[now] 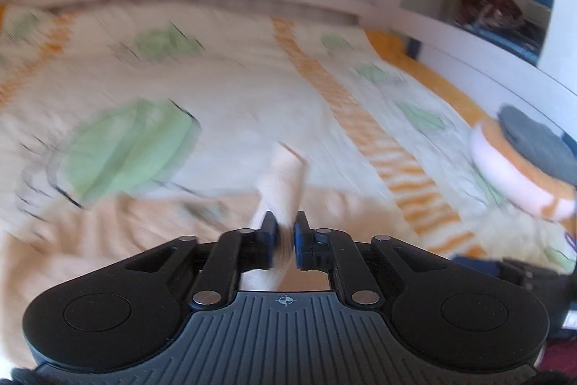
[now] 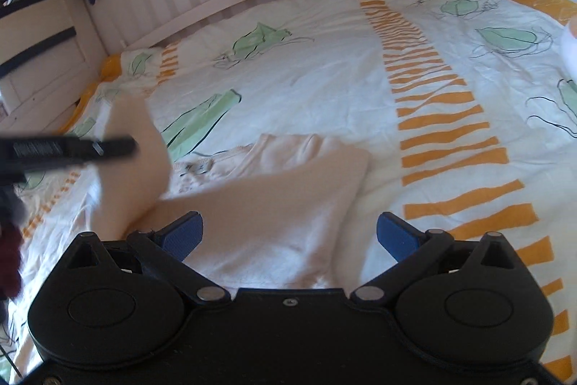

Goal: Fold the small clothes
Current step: 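Fold the held sleeve over the folded sweater and open the left gripper, then grasp the ribbed cuff on the folded sweater with the right gripper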

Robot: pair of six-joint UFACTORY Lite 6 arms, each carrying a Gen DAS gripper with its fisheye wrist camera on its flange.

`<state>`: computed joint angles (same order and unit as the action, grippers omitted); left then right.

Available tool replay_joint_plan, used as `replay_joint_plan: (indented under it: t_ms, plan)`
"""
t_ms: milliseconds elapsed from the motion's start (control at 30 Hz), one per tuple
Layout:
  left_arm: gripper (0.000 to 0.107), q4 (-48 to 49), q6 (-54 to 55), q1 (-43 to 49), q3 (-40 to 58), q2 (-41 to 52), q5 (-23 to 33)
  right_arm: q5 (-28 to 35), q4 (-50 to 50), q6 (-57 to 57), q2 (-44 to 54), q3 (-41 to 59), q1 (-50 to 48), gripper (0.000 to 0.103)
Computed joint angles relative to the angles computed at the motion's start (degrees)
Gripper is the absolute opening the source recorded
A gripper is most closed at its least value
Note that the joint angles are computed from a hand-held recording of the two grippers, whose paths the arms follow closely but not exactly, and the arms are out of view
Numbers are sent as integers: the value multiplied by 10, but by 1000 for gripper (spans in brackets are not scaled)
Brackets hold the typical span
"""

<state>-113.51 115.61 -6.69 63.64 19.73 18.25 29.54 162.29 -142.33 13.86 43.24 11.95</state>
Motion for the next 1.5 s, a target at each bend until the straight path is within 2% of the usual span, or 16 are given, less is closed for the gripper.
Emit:
replay_joint_plan:
  t_ms: [33, 100, 167, 233, 300, 567, 633, 767, 933, 1067, 1100, 1167, 1200, 1233, 1367, 1500]
  plan:
    - [29, -9, 4, -7, -3, 10, 9, 1, -3, 5, 1, -1, -5, 102]
    - [57, 13, -24, -13, -2, 23, 26, 1, 3, 3, 2, -3, -10, 102]
    - [69, -5, -1, -11, -24, 11, 44, 4, 9, -2, 0, -6, -11, 102]
    - [71, -35, 47, -5, -61, -21, 47, 9, 10, -5, 0, -7, -8, 102]
    - [78, -52, 91, 10, -99, -57, 37, 13, 11, -15, 2, -7, -2, 102]
    - [84, 11, 124, 184, -224, -140, 18, 50, -70, 23, 17, 7, 23, 100]
    - [84, -1, 159, 221, -242, -139, 16, 43, -98, 46, 26, 26, 30, 92]
    - [84, 10, 159, 278, -243, -110, 30, 1, -121, 73, 64, 79, 49, 84]
    - [90, -38, 213, 303, -241, -68, 70, -50, -250, 220, 134, 158, 46, 62]
    - [96, -71, 250, 308, -250, -58, 93, -53, -283, 274, 147, 174, 41, 59]
    - [97, -81, 261, 307, -253, -57, 97, -53, -295, 292, 146, 177, 40, 55]
    - [97, -93, 276, 307, -259, -59, 102, -58, -321, 327, 148, 186, 39, 43]
    - [97, -93, 278, 309, -260, -57, 104, -60, -337, 346, 150, 193, 39, 28]
    - [97, -89, 273, 311, -260, -57, 106, -61, -339, 349, 148, 195, 43, 16]
    - [97, -82, 269, 316, -260, -55, 111, -96, -304, 290, 104, 200, 74, 16]
    - [97, -84, 272, 315, -263, -59, 111, -114, -200, 164, 27, 174, 82, 15]
